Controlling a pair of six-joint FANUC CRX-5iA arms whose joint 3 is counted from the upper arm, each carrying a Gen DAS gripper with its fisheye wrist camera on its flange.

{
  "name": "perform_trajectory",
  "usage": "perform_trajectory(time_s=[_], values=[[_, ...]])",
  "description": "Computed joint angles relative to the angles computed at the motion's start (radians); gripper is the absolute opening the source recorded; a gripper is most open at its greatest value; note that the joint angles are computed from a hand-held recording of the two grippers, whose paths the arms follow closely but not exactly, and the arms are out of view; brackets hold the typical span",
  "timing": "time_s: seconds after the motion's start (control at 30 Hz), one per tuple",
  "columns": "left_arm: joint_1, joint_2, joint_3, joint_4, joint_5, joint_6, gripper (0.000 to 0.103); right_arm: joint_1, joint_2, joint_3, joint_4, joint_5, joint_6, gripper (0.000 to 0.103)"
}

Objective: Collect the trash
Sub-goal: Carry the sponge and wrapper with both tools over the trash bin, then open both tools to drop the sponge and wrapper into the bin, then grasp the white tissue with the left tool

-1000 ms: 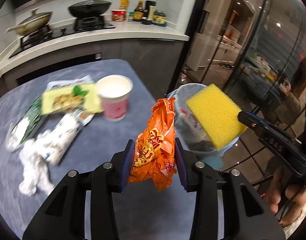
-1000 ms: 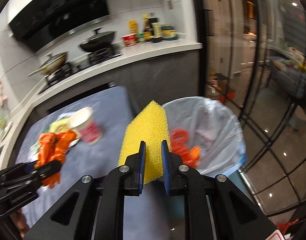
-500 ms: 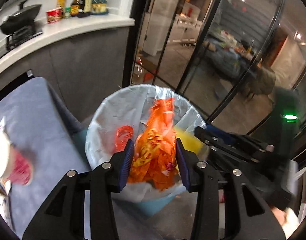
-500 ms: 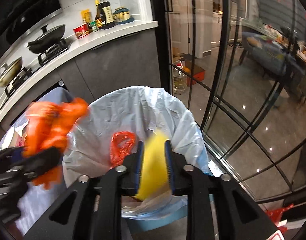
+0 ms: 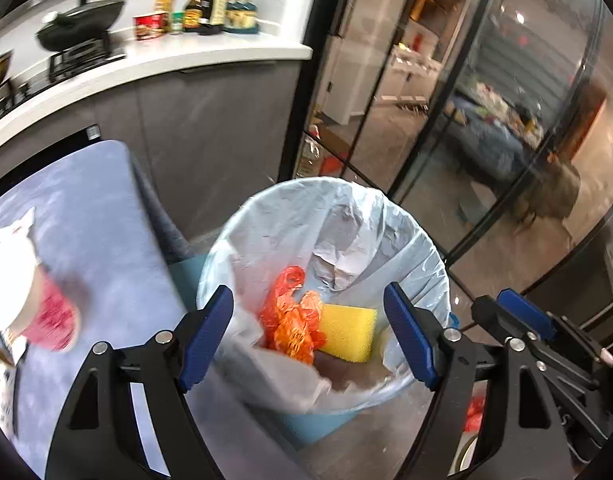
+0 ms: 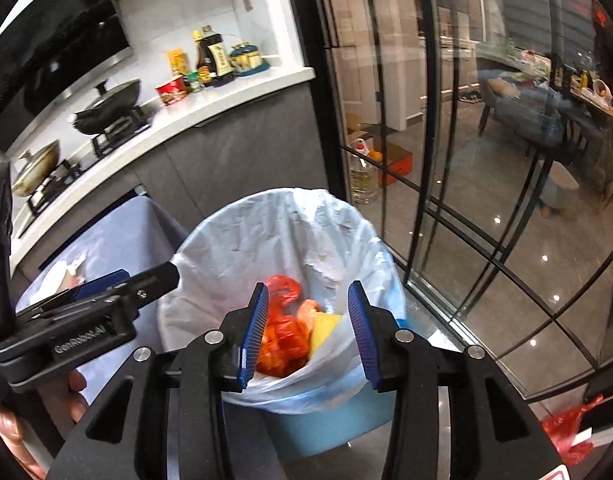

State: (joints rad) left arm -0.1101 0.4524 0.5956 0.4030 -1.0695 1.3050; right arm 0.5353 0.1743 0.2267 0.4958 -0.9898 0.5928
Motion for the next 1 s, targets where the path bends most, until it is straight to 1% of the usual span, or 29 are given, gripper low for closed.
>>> perform_trajectory(time_s=[0.1, 0.27, 0.37, 0.47, 0.6, 0.67, 0.7, 0.77, 0.83, 0.93, 1.0], values=[[0.032, -0.075, -0.083, -0.010, 0.036, 0.018, 0.074, 0.031, -0.007, 0.001, 0.013, 0.004, 0.004, 0.042], [0.098, -0.204, -0.220, -0.066, 0.084, 0.049, 0.074, 0.095, 0.006, 0.024, 0.035, -0.009, 0.029, 0.042], [0.154, -0.289, -0.299, -0.129, 0.094, 0.080, 0.074, 0.130, 0.014, 0.042, 0.022, -0.012, 0.048, 0.042], [0.204, -0.352, -0.348, -0.207, 0.087, 0.117, 0.074, 0.167, 0.030, 0.073, -0.005, -0.016, 0.072, 0.042], [0.292, -0.410, -0.402, -0.234, 0.048, 0.140, 0.074, 0.219, 0.064, 0.123, -0.037, -0.023, 0.113, 0.042], [0.326, -0.429, -0.419, -0.256, 0.044, 0.149, 0.076, 0.244, 0.081, 0.145, -0.044, -0.027, 0.131, 0.042], [0.346, -0.445, -0.434, -0.274, 0.044, 0.158, 0.077, 0.255, 0.090, 0.158, -0.050, -0.030, 0.138, 0.042], [0.390, -0.475, -0.470, -0.282, 0.058, 0.164, 0.088, 0.272, 0.107, 0.184, -0.076, -0.034, 0.156, 0.042], [0.427, -0.500, -0.511, -0.280, 0.079, 0.157, 0.089, 0.287, 0.125, 0.209, -0.088, -0.045, 0.169, 0.042], [0.463, -0.499, -0.535, -0.284, 0.076, 0.148, 0.090, 0.308, 0.152, 0.250, -0.113, -0.060, 0.188, 0.042], [0.490, -0.501, -0.565, -0.253, 0.084, 0.126, 0.090, 0.319, 0.162, 0.263, -0.120, -0.068, 0.193, 0.042]])
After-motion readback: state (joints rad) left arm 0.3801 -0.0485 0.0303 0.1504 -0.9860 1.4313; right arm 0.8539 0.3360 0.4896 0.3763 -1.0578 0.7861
